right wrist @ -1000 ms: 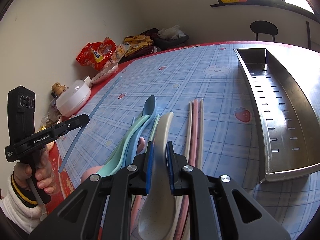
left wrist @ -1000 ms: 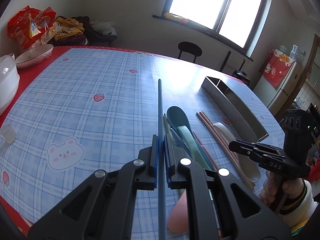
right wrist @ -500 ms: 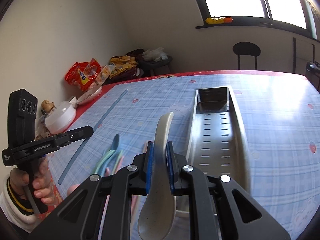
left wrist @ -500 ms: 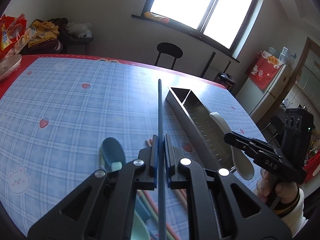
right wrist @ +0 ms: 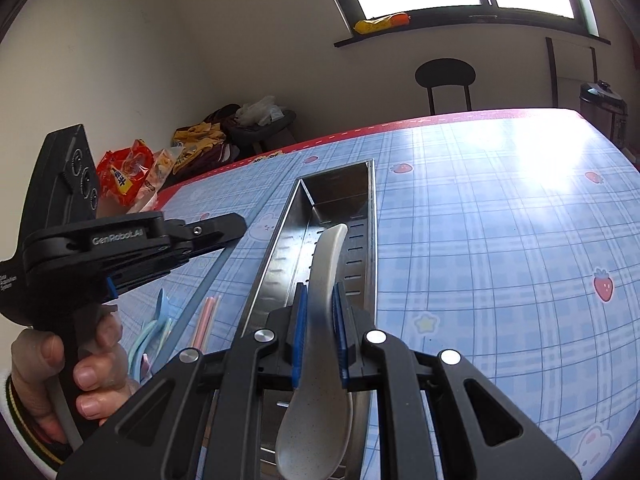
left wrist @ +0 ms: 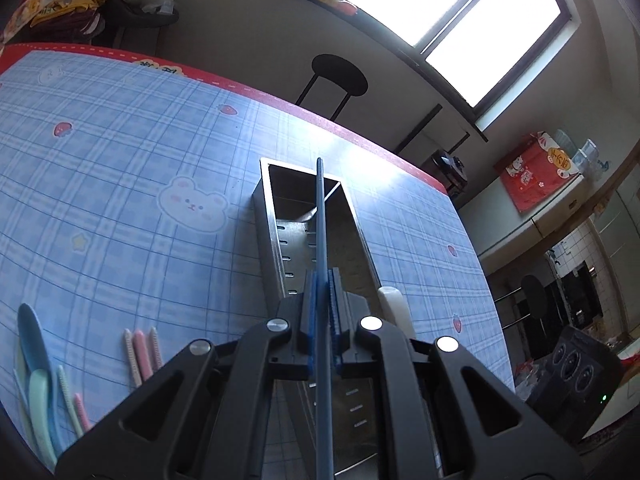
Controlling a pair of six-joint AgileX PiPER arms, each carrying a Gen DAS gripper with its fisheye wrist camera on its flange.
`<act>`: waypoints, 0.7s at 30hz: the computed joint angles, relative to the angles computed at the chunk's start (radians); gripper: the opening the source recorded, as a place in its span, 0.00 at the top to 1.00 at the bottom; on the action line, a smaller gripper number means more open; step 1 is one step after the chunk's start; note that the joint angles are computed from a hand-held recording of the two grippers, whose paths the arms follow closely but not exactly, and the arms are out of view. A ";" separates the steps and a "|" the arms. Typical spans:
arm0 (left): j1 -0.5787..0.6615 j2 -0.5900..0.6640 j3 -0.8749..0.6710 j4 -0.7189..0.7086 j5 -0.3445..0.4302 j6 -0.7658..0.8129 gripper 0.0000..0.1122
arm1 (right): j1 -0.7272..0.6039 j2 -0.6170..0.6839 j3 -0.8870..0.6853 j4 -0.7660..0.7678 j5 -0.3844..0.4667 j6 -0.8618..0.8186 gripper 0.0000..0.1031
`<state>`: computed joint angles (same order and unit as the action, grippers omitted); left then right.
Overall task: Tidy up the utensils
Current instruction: 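Place the white spoon and blue chopstick into the steel caddy with both grippers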
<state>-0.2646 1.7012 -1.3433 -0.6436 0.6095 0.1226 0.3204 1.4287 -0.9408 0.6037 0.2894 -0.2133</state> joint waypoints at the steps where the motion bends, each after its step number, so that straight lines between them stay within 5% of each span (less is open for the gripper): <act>1: -0.005 0.019 -0.010 -0.001 -0.003 -0.021 0.91 | 0.000 0.003 0.000 -0.007 -0.001 0.006 0.87; 21: -0.055 0.157 -0.175 0.187 0.050 -0.255 0.92 | 0.040 0.047 -0.025 -0.189 -0.023 0.190 0.86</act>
